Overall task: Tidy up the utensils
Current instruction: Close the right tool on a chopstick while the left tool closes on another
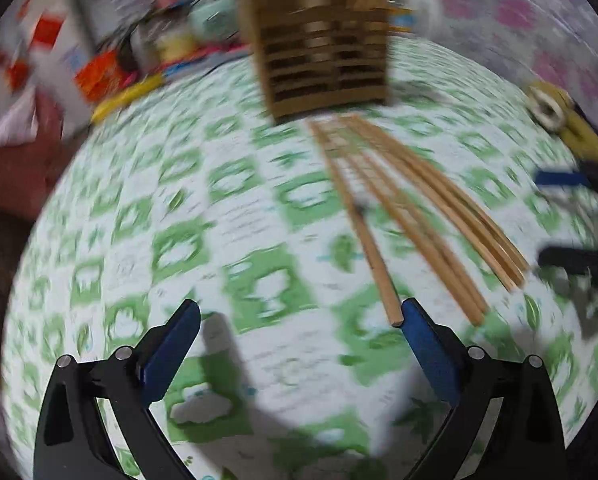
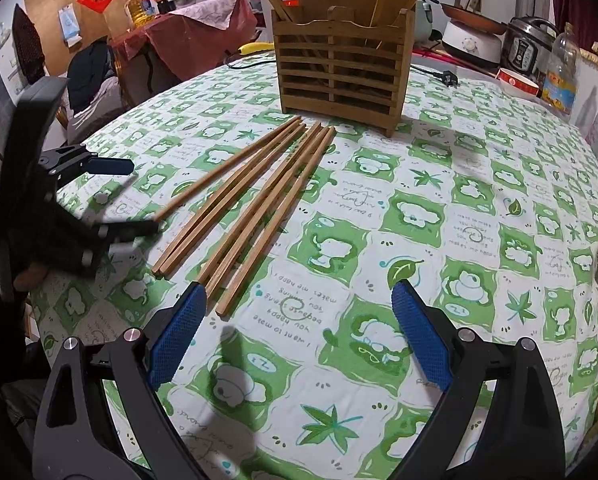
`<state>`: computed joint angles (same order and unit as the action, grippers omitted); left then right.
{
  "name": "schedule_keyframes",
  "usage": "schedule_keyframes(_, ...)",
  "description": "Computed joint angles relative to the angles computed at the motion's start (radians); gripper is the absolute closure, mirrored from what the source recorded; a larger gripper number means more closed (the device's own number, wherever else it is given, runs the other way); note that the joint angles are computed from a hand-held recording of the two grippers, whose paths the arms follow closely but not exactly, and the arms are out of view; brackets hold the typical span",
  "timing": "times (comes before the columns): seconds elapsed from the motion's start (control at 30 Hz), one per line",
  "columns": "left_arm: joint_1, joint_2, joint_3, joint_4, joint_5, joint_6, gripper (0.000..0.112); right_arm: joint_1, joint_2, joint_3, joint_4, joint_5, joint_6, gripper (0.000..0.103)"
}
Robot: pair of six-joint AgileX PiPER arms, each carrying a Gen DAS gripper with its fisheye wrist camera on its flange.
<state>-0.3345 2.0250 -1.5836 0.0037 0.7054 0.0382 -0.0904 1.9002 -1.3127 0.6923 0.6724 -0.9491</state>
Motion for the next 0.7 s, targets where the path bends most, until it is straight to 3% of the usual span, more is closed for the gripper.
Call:
schedule_keyframes(0.07,0.029,0.015,-0.027,-0.062,0.02,0.012,0.014,0.004,-0.009,0.011,0.006,-0.006,-0.018,0.012)
schedule_keyframes(0.23,0.005,0.016,-0.032,-0.007,0.023,-0.011,0.014,0.029,-0.031,0.04,-0.007,-0.032,-0.049,0.013)
schedule_keyframes(0.43,0.009,0.017,-0.034,-0.025,0.027,-0.004,0.014,0.051,-0.016,0.022,-0.095,-0.036,0.029,0.021)
schedule_keyframes(0.7,0.009,0.016,-0.026,-0.02,0.02,-0.005,0.014,0.066,-0.016,0.025,-0.166,-0.063,0.104,0.022)
